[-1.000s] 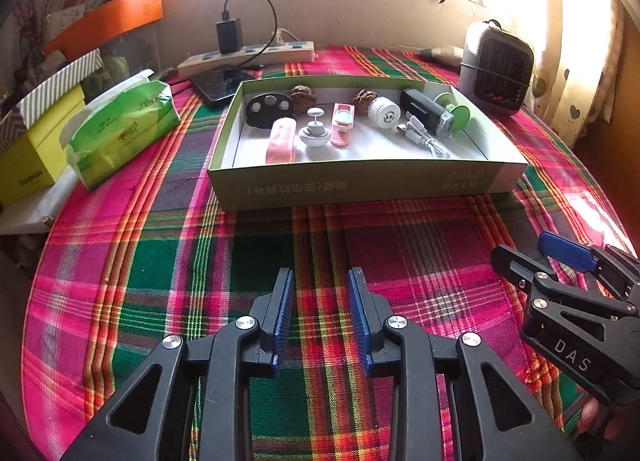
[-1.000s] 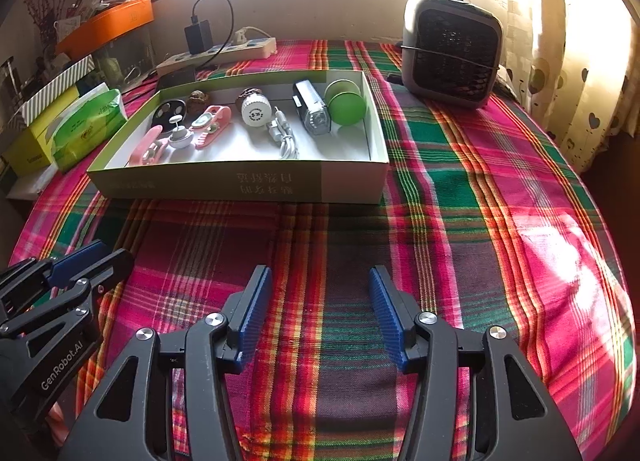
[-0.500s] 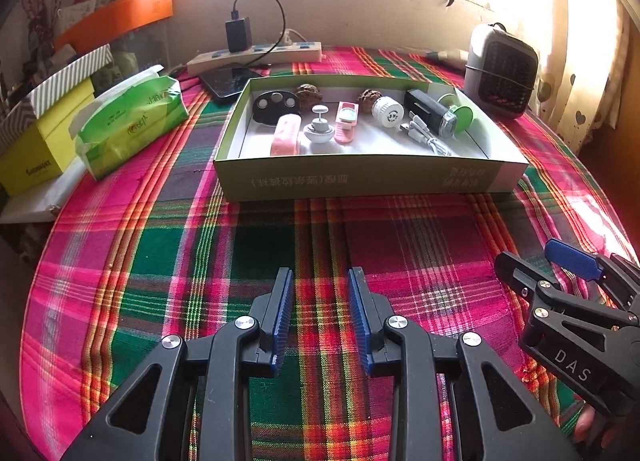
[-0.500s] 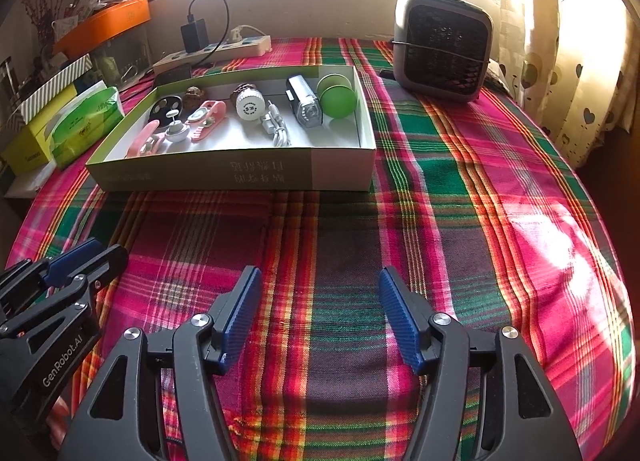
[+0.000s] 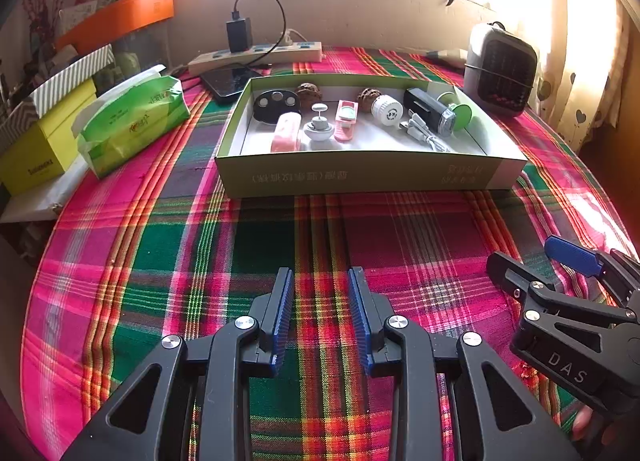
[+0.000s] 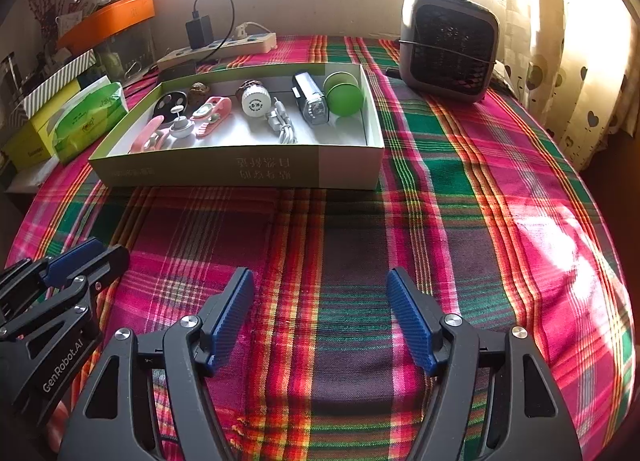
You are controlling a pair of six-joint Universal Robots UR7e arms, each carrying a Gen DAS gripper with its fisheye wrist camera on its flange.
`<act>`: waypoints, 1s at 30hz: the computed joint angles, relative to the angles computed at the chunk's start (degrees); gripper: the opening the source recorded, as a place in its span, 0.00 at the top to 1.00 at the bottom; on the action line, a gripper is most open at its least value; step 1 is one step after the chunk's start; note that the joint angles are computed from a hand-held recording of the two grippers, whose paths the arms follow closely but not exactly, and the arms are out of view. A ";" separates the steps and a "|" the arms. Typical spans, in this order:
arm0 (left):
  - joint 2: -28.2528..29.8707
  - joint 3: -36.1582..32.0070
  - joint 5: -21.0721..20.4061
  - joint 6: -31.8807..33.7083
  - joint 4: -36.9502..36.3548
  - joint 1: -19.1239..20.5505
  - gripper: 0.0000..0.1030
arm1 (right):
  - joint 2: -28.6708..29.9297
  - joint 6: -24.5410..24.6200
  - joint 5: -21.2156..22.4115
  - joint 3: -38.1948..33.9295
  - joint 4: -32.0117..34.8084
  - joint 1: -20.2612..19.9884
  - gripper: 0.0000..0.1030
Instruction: Organize objects
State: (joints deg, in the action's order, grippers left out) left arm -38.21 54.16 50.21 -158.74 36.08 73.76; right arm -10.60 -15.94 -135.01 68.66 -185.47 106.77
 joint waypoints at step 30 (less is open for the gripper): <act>-0.31 0.51 0.31 -0.29 -0.11 0.03 0.74 | 0.04 0.05 -0.10 -0.09 0.11 0.09 0.32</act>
